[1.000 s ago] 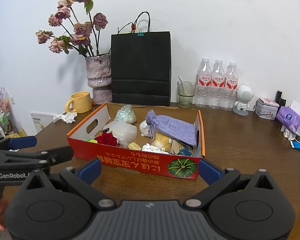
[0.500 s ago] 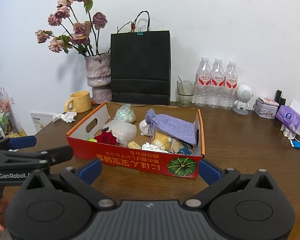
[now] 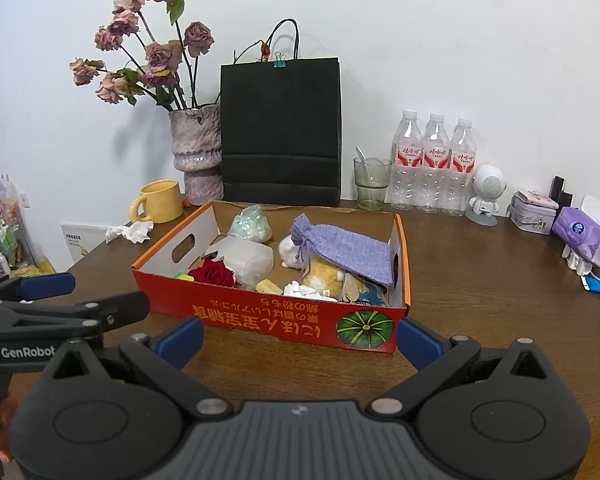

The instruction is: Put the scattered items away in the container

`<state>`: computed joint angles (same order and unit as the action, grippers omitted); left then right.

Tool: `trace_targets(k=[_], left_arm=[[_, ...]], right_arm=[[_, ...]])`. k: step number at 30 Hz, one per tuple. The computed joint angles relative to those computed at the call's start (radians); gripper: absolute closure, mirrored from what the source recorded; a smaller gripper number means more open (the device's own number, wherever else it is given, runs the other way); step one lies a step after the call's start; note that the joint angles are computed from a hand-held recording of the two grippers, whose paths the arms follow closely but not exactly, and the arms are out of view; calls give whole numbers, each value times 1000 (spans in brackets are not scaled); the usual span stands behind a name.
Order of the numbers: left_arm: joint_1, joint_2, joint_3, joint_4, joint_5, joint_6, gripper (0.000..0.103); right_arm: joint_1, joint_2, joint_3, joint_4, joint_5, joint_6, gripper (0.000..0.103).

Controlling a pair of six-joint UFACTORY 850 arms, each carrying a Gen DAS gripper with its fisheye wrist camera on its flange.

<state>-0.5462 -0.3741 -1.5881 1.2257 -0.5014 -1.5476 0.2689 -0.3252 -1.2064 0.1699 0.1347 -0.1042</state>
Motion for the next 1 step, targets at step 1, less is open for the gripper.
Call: trace_targets(k=[1], left_arm=[[-1, 0, -1, -3, -2, 3, 0]], right_arm=[[1, 0, 1, 23, 1, -24, 0]])
